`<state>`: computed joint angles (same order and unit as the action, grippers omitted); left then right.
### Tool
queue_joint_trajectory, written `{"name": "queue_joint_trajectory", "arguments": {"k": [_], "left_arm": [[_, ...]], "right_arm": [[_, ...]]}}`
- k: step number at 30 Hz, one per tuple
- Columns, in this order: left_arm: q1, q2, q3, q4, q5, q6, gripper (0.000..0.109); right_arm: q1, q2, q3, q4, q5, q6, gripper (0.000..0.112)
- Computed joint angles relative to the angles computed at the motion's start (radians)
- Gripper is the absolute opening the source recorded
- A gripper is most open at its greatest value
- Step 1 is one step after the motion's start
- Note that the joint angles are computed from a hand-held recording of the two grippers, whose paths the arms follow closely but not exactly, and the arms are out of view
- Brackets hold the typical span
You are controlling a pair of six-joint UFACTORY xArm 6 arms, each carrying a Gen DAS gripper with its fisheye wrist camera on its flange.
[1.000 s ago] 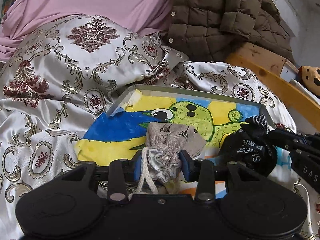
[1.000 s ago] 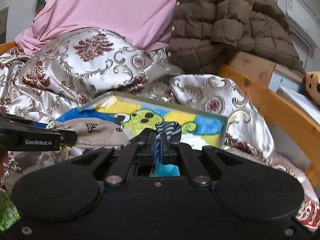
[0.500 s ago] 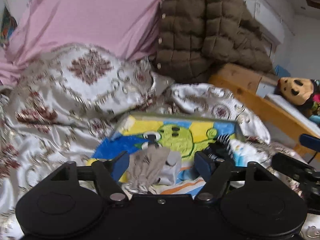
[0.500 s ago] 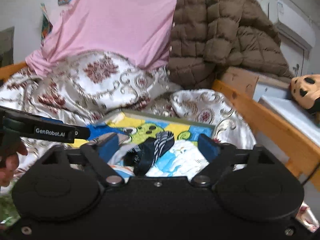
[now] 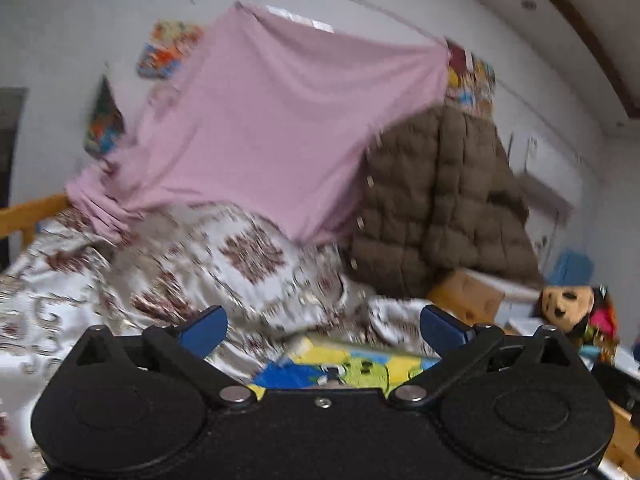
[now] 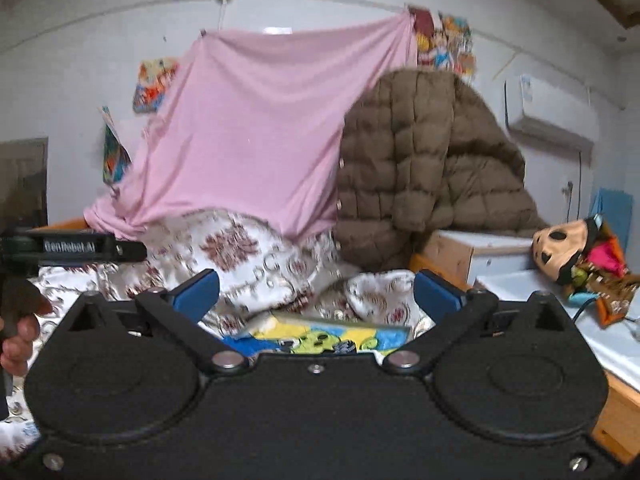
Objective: Organize soft objects
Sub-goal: 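Open both grippers and pull them back from the tray, then move both grippers back over the items on the bed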
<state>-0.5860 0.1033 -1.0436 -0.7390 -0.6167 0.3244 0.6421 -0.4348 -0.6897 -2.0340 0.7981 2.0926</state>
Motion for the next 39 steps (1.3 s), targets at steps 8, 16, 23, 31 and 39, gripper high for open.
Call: {"name": "queue_joint_trajectory", "arguments": {"k": [8, 16, 23, 31, 39], "left_arm": [[-0.121, -0.271, 0.342, -0.136, -0.176, 0.078, 0.102], [-0.267, -0.454, 0.583, -0.351, -0.276, 0.273, 0.102], [-0.347, -0.549, 0.698, -0.559, -0.217, 0.395, 0.102], [-0.334, -0.479, 0.749, -0.565, -0.196, 0.329, 0.102], [-0.282, -0.424, 0.71, -0.646, -0.064, 0.4, 0.102]], "right_arm": [[0.258, -0.087, 0.102, 0.167, 0.185, -0.072, 0.102], [0.399, -0.035, 0.058, 0.551, 0.329, -0.198, 0.102], [0.426, 0.072, 0.009, 0.712, 0.351, -0.189, 0.102], [0.408, 0.177, -0.021, 0.789, 0.268, -0.189, 0.102], [0.378, 0.189, 0.049, 0.746, 0.107, -0.089, 0.102]]}}
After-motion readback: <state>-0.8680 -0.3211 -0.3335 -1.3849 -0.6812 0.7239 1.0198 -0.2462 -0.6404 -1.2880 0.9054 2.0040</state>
